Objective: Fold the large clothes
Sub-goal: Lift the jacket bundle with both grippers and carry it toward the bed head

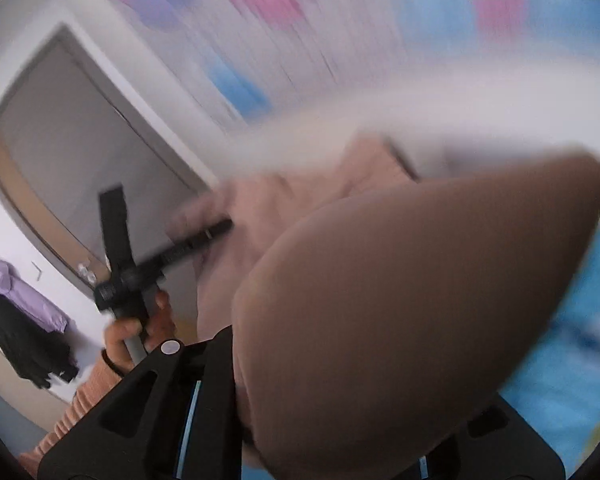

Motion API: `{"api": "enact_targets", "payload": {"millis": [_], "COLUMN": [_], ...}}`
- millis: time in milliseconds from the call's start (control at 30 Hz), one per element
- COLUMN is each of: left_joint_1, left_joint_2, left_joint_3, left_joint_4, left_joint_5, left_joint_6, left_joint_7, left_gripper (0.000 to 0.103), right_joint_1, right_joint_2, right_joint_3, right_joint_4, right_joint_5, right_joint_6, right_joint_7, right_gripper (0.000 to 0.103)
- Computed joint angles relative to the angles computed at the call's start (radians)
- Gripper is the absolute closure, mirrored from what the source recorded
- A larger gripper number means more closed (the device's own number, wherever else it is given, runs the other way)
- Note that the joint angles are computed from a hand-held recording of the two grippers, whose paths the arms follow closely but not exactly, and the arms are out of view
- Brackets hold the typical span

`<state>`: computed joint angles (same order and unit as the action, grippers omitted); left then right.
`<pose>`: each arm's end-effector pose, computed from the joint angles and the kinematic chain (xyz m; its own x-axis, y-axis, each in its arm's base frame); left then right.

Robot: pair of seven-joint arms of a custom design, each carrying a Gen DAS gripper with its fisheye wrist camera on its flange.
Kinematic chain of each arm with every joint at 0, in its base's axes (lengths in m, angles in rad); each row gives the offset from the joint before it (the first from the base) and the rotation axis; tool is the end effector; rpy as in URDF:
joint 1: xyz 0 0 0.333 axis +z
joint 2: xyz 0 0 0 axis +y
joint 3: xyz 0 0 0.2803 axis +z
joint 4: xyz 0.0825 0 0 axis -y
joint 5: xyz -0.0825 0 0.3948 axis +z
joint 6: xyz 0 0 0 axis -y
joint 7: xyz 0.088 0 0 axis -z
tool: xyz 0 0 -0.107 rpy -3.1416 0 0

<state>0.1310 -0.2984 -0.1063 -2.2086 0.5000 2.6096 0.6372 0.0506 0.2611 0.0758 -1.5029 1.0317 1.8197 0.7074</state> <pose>0.5321 -0.0013 0.5425 0.5171 -0.8442 0.1410 -0.5507 -0.4543 -0.7003 0.6434 0.1472 0.5267 0.6895 -0.4005 -0.6035 -0.7231 -0.3329 -0.6052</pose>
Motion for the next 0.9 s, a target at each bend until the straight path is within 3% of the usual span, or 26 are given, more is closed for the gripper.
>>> {"api": "enact_targets", "payload": {"millis": [100, 133, 267, 333, 467, 533, 600, 633, 667, 733, 800, 900], "left_joint_1": [-0.007, -0.004, 0.003, 0.004, 0.012, 0.020, 0.044, 0.046, 0.060, 0.084, 0.098, 0.068], "left_joint_2": [-0.029, -0.035, -0.034, -0.030, -0.052, -0.082, -0.123, -0.147, -0.169, -0.201, -0.206, -0.174], "left_joint_3": [0.044, 0.045, 0.039, 0.036, 0.019, 0.010, -0.014, -0.013, -0.028, -0.063, -0.097, -0.086], "left_joint_4": [-0.086, -0.097, -0.092, -0.083, -0.087, -0.104, -0.127, -0.142, -0.146, -0.146, -0.128, -0.093], "left_joint_5": [-0.077, -0.086, -0.109, -0.117, -0.109, -0.085, -0.032, -0.022, 0.003, 0.072, 0.154, 0.191], "left_joint_6": [0.089, 0.099, 0.075, 0.062, 0.022, 0.002, -0.013, -0.017, -0.032, -0.064, -0.081, -0.075], "left_joint_7": [0.024, 0.032, 0.075, 0.085, 0.074, 0.063, 0.011, 0.003, -0.028, -0.074, -0.105, -0.084], "left_gripper": [0.086, 0.084, 0.077, 0.075, 0.056, 0.050, 0.045, 0.044, 0.044, 0.042, 0.032, 0.031], "right_joint_1": [0.012, 0.008, -0.022, -0.035, -0.062, -0.077, -0.077, -0.078, -0.078, -0.050, -0.016, 0.023], "right_joint_2": [0.012, 0.012, 0.012, 0.006, 0.036, 0.052, 0.061, 0.063, 0.074, 0.035, -0.010, 0.073], "right_joint_3": [-0.008, -0.012, -0.022, -0.028, -0.035, -0.036, -0.031, -0.030, -0.021, -0.014, -0.005, -0.013], "right_joint_4": [-0.041, -0.046, -0.028, -0.021, 0.032, 0.050, 0.060, 0.061, 0.084, 0.047, -0.006, 0.101], "right_joint_5": [-0.066, -0.075, -0.081, -0.079, -0.065, -0.053, -0.054, -0.055, -0.064, -0.087, -0.098, -0.220], "right_joint_6": [0.033, 0.035, -0.009, -0.016, -0.061, -0.066, -0.031, -0.013, -0.011, 0.079, 0.210, 0.172], "right_joint_7": [0.022, 0.018, 0.022, 0.022, 0.062, 0.091, 0.109, 0.106, 0.105, 0.063, -0.012, 0.114], "right_gripper": [0.073, 0.061, 0.032, 0.025, 0.023, 0.023, 0.036, 0.062, 0.076, 0.083, 0.083, 0.074]}}
